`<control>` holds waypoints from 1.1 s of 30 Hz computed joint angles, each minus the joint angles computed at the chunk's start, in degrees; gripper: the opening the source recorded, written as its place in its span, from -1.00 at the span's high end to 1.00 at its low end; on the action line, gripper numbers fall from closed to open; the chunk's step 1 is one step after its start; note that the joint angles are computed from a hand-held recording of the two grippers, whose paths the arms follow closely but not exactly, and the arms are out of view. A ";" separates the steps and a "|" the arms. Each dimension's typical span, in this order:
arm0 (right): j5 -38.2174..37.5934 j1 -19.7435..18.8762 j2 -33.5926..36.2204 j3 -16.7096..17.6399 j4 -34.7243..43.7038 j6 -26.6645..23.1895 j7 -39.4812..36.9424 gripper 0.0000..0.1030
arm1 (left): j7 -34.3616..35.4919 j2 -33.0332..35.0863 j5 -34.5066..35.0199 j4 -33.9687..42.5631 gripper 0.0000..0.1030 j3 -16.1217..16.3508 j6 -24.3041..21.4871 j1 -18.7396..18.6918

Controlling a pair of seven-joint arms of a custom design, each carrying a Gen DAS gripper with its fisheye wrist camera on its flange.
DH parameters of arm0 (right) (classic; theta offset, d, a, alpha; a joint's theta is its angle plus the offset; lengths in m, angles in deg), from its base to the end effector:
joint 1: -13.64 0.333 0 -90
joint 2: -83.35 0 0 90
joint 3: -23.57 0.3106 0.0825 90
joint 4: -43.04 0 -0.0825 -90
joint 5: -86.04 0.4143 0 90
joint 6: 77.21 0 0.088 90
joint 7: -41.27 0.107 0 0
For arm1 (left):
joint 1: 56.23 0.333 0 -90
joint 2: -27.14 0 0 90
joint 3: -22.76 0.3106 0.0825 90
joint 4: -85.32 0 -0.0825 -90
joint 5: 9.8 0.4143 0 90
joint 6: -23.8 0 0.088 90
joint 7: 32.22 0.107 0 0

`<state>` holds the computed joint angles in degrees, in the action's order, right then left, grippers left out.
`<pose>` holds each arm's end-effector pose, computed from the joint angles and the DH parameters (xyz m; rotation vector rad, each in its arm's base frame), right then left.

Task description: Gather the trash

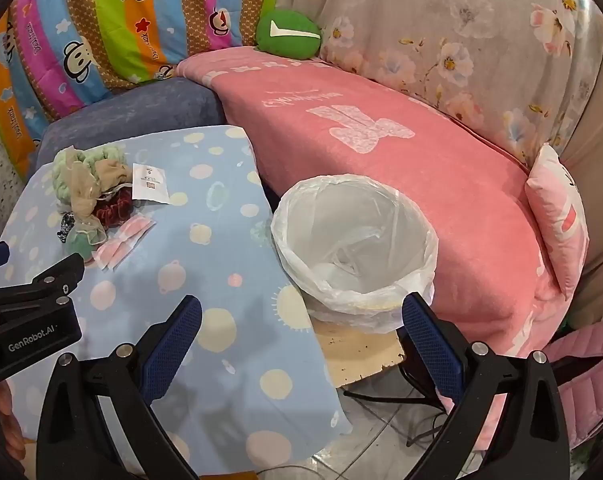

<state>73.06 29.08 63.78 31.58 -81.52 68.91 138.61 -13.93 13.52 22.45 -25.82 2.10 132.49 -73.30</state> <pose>0.4843 0.2223 0.6007 -2.1429 1.3714 -0.7392 0.4413 -0.3136 0.5995 -2.1437 1.3339 -0.3555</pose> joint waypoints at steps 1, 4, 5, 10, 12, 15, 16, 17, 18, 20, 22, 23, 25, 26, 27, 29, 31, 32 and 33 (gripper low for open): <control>-0.02 0.00 0.06 0.02 0.07 -0.05 -0.02 -0.87 | 0.03 -0.08 -0.14 -0.09 -0.87 0.07 0.21 -0.02; -0.26 -0.07 0.14 0.11 0.15 0.00 0.10 -0.87 | 0.11 -0.20 -0.33 -0.25 -0.87 0.13 0.57 0.01; -0.21 -0.03 0.14 0.07 0.15 0.00 0.04 -0.87 | 0.15 -0.22 -0.25 -0.31 -0.87 0.11 0.66 0.04; -0.73 -0.15 0.37 0.43 0.53 -0.43 0.51 -0.87 | -0.09 -0.41 -0.22 -0.60 -0.87 -0.16 0.63 -0.04; -0.82 -0.05 0.24 0.47 0.49 -0.50 0.73 -0.87 | -0.42 -0.33 -0.06 -0.60 -0.87 -0.35 0.59 -0.11; -0.84 0.10 0.20 0.51 0.47 -0.44 0.96 -0.87 | -0.39 -0.07 0.00 -0.35 -0.87 -0.30 0.47 -0.16; -0.72 0.22 0.14 0.46 0.43 -0.39 0.88 -0.87 | -0.51 -0.02 0.04 -0.37 -0.87 -0.31 0.47 -0.19; -0.65 0.17 0.27 0.19 0.44 -0.31 0.54 -0.87 | -0.60 0.03 0.02 -0.39 -0.87 -0.31 0.49 -0.23; -0.56 0.11 0.33 -0.08 0.37 -0.11 0.15 -0.87 | -0.45 0.27 -0.05 0.14 -0.87 -0.31 0.20 -0.27; -0.49 0.08 0.32 0.06 0.44 -0.28 0.27 -0.87 | -0.60 0.46 -0.16 0.38 -0.87 -0.27 0.05 -0.37; -0.55 0.02 0.28 0.09 0.38 -0.20 0.26 -0.87 | -0.10 -0.03 -0.50 0.19 -0.87 0.08 0.28 -0.29; -0.71 -0.02 0.31 0.24 0.43 -0.28 0.46 -0.87 | -0.11 0.01 -0.47 0.28 -0.87 0.02 0.24 -0.27; -0.47 0.00 0.28 -0.03 0.44 -0.26 0.03 -0.87 | -0.03 -0.15 -0.57 0.09 -0.87 0.11 0.39 -0.22; -0.47 -0.04 0.30 -0.05 0.44 -0.24 0.02 -0.87 | -0.01 -0.14 -0.58 0.12 -0.87 0.08 0.38 -0.18; -0.52 -0.09 0.31 -0.02 0.44 -0.21 0.05 -0.87 | -0.03 -0.13 -0.57 0.16 -0.87 0.05 0.38 -0.15; -0.66 -0.11 0.29 0.14 0.48 -0.31 0.25 -0.87 | -0.10 -0.08 -0.46 0.29 -0.87 -0.01 0.35 -0.10; -0.53 -0.03 0.16 0.04 0.34 -0.29 0.01 -0.87 | -0.09 -0.15 -0.44 0.12 -0.87 -0.03 0.41 -0.11; -0.56 -0.07 0.16 0.02 0.31 -0.25 -0.04 -0.87 | -0.12 -0.15 -0.41 0.16 -0.87 -0.06 0.32 -0.09; -0.54 -0.06 0.14 0.07 0.32 -0.29 0.05 -0.87 | -0.15 -0.11 -0.35 0.22 -0.87 -0.09 0.28 -0.09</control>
